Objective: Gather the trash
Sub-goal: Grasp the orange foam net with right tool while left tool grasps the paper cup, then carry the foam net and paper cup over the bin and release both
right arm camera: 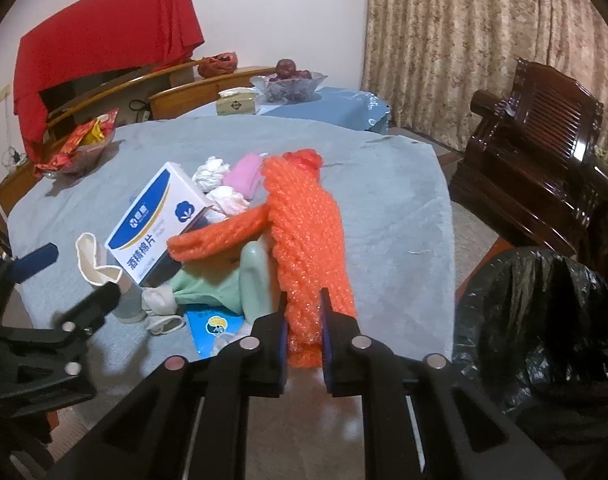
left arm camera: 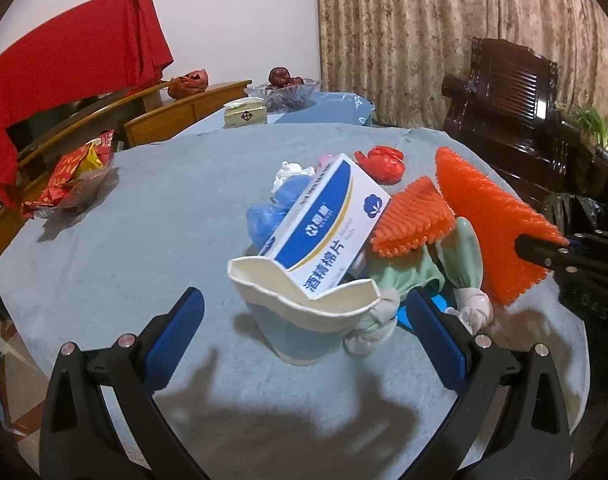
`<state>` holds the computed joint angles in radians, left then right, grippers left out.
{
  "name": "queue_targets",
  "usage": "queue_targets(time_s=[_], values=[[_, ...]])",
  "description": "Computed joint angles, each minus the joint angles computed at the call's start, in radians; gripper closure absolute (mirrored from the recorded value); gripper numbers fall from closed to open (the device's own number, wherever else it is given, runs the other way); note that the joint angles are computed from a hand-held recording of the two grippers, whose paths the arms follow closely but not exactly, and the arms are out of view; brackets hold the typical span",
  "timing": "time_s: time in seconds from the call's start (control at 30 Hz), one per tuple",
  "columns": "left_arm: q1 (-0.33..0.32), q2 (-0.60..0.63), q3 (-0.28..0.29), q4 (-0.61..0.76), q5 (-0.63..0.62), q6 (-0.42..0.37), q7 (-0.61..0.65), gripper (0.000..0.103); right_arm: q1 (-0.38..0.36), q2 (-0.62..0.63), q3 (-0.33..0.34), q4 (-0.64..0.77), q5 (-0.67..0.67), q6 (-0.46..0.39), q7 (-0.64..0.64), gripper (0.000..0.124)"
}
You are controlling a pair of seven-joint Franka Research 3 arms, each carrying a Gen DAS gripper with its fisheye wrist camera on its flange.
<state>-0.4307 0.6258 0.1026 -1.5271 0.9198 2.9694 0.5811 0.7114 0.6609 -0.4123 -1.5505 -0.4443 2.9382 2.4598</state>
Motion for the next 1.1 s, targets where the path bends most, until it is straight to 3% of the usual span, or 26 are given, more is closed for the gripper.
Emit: queue_targets(time_s=[0.17,0.23,0.3,0.43,0.5,0.63,0.87,1.0,1.1], values=[[-0.054,0.031,0.044,0.042,0.058,-0.063,-0.079,0.005,-0.004,-0.007,0.005,-0.007,0.006,0.011,-0.009,0.111],[-0.062,0.034,0.049,0.049,0.087,-0.087,-0.110,0.011,-0.004,-0.010,0.006,-0.013,0.009,0.019,-0.017,0.111],[-0.045,0.034,0.030,0.050,0.092,-0.095,-0.113,0.026,0.003,-0.013,0.002,-0.018,0.009,0.023,-0.023,0.111],[0.026,0.023,-0.034,0.024,0.027,-0.045,-0.055,0.044,0.018,-0.018,-0.010,-0.030,0.013,0.036,-0.025,0.111],[0.042,0.014,-0.044,0.008,0.000,-0.018,-0.031,0.062,0.028,-0.023,-0.020,-0.039,0.013,0.044,-0.025,0.111],[0.052,-0.002,-0.048,-0.011,-0.053,-0.012,0.009,0.068,0.047,-0.035,-0.038,-0.058,0.016,0.066,-0.027,0.111],[0.010,-0.076,0.027,-0.092,-0.017,0.061,-0.080,0.074,0.131,-0.063,-0.137,-0.108,0.011,0.121,0.011,0.111],[-0.028,-0.130,0.073,-0.126,0.055,0.109,-0.165,0.074,0.199,-0.083,-0.222,-0.152,0.029,0.164,0.034,0.111],[-0.033,-0.162,0.064,-0.130,0.100,0.128,-0.189,0.074,0.282,-0.094,-0.321,-0.194,0.048,0.197,0.052,0.111]])
